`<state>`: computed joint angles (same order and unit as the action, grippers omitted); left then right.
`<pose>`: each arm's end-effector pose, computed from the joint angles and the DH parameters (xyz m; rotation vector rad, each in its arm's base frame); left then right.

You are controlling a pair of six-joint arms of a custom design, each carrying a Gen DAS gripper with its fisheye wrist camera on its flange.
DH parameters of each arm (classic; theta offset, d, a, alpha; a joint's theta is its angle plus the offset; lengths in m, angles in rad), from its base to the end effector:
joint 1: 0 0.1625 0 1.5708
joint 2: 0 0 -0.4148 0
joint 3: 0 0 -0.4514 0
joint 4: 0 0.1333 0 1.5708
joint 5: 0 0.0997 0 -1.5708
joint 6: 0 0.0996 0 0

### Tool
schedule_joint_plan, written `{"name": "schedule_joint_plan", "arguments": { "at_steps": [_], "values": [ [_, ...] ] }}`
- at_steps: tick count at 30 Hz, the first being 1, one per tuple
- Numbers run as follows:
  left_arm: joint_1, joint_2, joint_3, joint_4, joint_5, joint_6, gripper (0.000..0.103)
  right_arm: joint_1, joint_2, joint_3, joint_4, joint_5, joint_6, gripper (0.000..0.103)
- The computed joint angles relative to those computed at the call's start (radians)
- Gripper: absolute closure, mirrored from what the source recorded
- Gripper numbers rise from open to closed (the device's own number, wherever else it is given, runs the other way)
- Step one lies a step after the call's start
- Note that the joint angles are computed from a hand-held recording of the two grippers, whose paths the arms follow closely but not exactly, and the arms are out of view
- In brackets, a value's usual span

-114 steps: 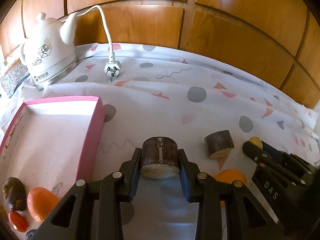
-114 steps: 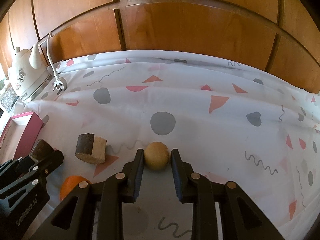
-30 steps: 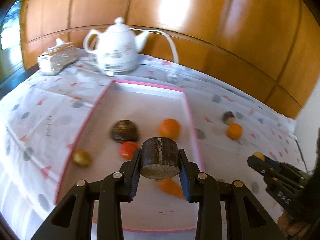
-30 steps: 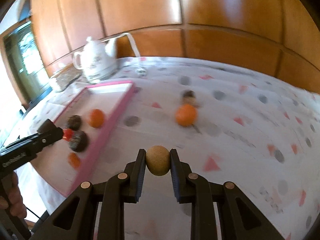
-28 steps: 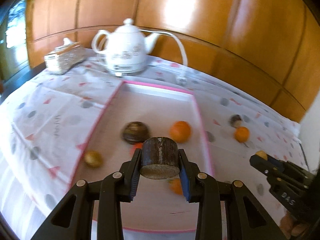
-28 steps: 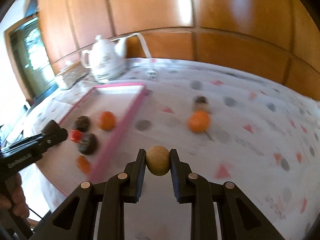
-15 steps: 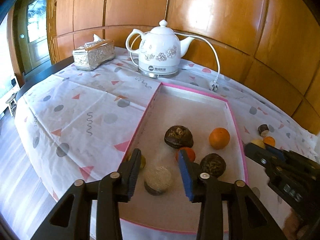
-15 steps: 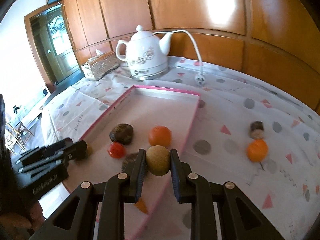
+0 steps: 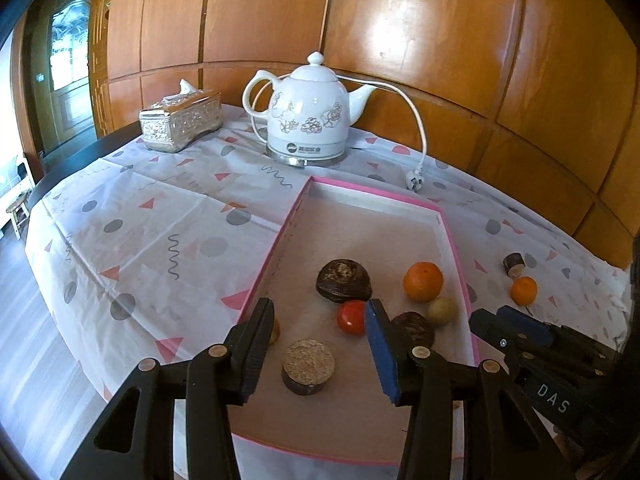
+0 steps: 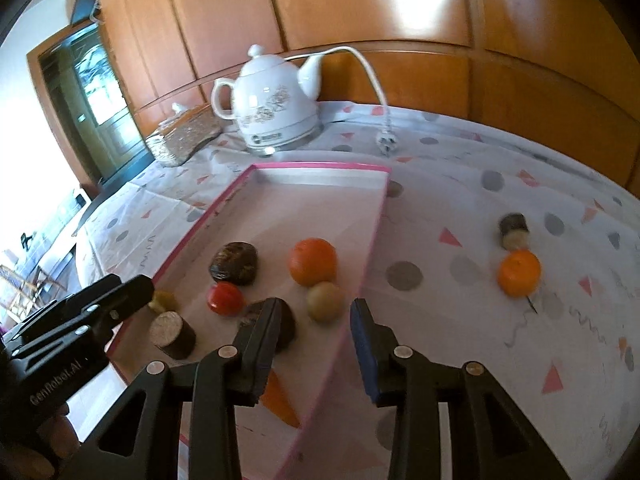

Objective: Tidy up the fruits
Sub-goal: 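Lower the tan potato into the tray and open the right tool, then move the left tool to the orange mandarin and grasp it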

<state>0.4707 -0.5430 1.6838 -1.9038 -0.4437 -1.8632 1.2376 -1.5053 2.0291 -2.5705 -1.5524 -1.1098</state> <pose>-0.4168 -0.4626 -0.1351 -0.2422 2.0470 -1.1768 -0.0529 -0.5661 0.3078 1.0634 -2.5832 0.5257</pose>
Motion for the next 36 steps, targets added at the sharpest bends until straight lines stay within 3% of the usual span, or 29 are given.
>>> {"name": "schedule_joint_plan", "arguments": {
  "at_steps": [15, 36],
  "values": [
    [-0.001, 0.06, -0.051, -0.143, -0.002, 0.22, 0.055, -0.069, 0.014, -0.04, -0.143, -0.027, 0.102, 0.066],
    [0.022, 0.166, -0.18, -0.309, -0.025, 0.526, 0.055, -0.109, 0.032, -0.074, -0.217, -0.034, 0.099, 0.066]
  ]
}}
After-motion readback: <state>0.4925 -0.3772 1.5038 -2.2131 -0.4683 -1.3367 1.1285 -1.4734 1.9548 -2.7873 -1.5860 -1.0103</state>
